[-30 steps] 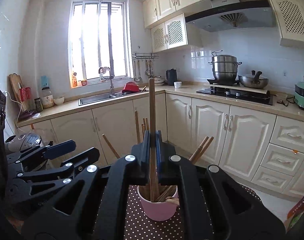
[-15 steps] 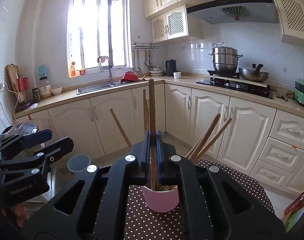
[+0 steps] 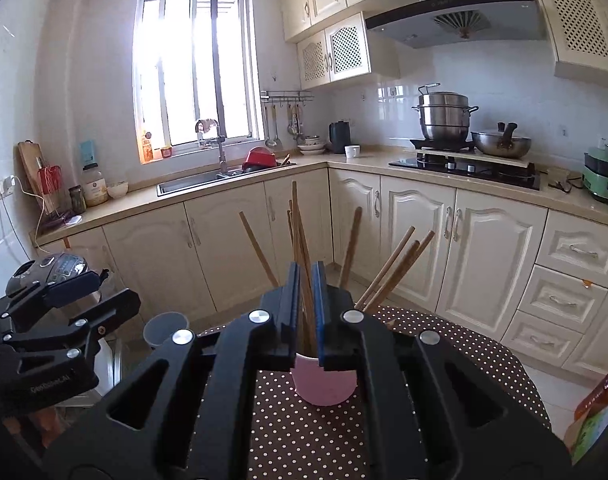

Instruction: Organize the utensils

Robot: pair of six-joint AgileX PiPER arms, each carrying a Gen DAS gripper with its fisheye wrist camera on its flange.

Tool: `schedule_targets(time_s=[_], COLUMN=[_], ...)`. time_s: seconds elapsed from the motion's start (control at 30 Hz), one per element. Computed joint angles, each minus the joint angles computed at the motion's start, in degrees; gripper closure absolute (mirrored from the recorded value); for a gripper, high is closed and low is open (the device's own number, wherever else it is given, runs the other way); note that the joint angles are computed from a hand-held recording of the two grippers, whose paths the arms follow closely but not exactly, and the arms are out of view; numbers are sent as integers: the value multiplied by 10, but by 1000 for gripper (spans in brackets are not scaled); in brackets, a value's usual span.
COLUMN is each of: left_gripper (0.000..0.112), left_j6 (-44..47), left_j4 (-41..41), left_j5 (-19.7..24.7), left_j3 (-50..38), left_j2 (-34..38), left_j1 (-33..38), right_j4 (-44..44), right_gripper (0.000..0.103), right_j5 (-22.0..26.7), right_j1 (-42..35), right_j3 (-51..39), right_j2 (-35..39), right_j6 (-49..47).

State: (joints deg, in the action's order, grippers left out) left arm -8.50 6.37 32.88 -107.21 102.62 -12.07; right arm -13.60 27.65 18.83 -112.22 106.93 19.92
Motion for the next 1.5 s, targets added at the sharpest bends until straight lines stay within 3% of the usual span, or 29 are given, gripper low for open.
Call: schedule_targets(time_s=[0.17,0.4,0.47,0.53,0.57,0.67,0.77,0.9,1.17,1.33,1.5], left_gripper=[41,36,33,31,30,29,29,29,26,23,22], left_j6=[-35,-124,-139,-163,-171,-191,-181,-250,-305,-395,-428], left_j4=[46,159,180,208,218,236,223,306,362,476,526], left_j5=[-32,-61,-64,-62,-60,-51,-49,-19,20,67,97], left_j3=[73,173,200,223,237,269,300,331,367,383,386], left_j2=[-64,-169,-201,-229,-246,-289,-333,-381,-455,-485,-498], left_j1=[-16,-57,-71,-88,-97,-117,-130,-164,-207,-271,-308], right_j4=[-26,-134,-181,-253,-289,-396,-479,-559,-668,-699,-711], right_gripper=[96,95,86,63,43,41,32,20,9,7,7], right_j5=[-37,-57,-43,-36,-26,9,69,145,262,296,313], right_j1=[11,39,52,70,82,131,189,267,412,451,469], right_j3=[89,218,243,280,292,334,357,387,413,418,425], right_j2=[-78,-197,-225,-263,-276,-324,-351,-378,-393,-392,-398], right_j6=[25,142,187,263,299,392,453,513,577,586,597])
